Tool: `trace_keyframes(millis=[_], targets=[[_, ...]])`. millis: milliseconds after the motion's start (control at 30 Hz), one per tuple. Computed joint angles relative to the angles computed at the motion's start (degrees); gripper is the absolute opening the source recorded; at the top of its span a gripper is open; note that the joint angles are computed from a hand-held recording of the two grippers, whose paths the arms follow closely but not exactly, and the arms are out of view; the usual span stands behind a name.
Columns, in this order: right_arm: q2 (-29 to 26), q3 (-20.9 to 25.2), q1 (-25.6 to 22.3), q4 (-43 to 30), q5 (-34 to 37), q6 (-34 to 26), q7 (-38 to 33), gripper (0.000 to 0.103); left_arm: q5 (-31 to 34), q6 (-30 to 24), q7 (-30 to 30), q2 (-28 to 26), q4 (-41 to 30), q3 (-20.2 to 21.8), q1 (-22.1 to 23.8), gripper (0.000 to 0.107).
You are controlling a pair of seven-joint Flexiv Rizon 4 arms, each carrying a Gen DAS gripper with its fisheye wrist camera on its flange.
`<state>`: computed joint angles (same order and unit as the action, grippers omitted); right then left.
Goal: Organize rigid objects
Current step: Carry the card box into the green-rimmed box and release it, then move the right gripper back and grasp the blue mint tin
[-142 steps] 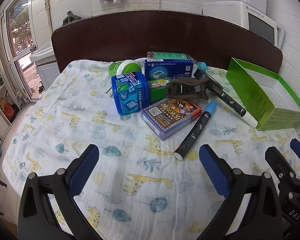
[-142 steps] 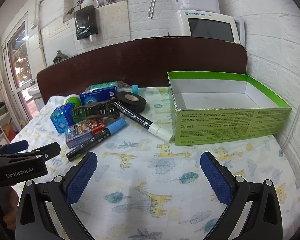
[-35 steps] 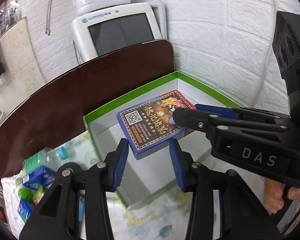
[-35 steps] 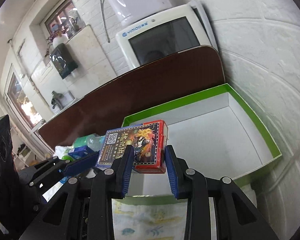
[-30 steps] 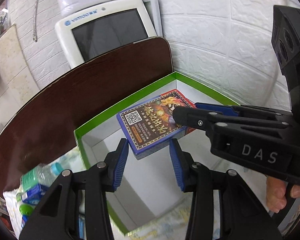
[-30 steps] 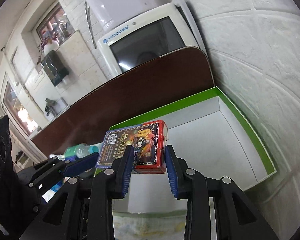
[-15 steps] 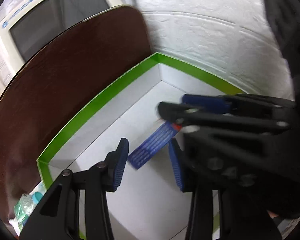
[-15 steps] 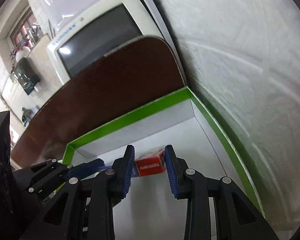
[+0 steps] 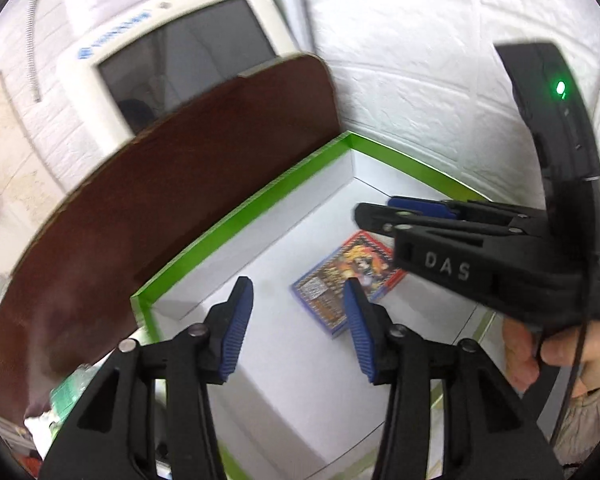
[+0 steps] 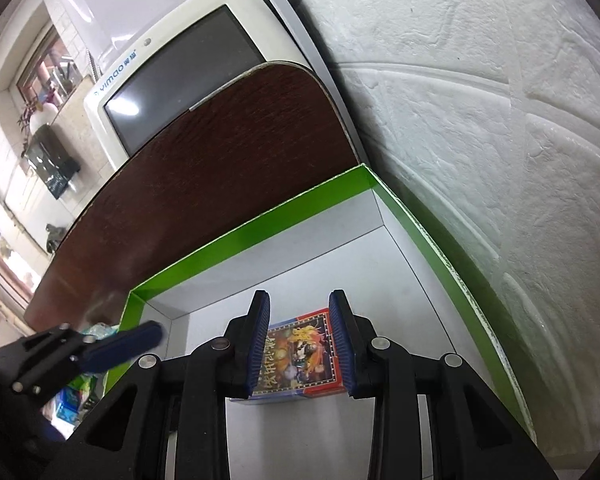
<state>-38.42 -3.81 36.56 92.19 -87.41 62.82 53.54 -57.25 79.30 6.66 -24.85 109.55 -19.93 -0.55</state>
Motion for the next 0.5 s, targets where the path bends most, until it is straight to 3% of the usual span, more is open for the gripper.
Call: trace_keyframes(millis=[233, 500], targets=[[1.41, 0.46, 1.65, 0.42, -0.59, -2.47, 0.7, 0.034, -23.68, 3.2, 17.18, 5.76, 3.19, -3.1, 3.29, 0.069], [-1.84, 1.36, 5.07, -7.56, 1.79, 0.4, -11.04, 0.034, -28.58, -1.02, 14.93, 6.96, 4.1, 5.41, 3.44, 0.07]])
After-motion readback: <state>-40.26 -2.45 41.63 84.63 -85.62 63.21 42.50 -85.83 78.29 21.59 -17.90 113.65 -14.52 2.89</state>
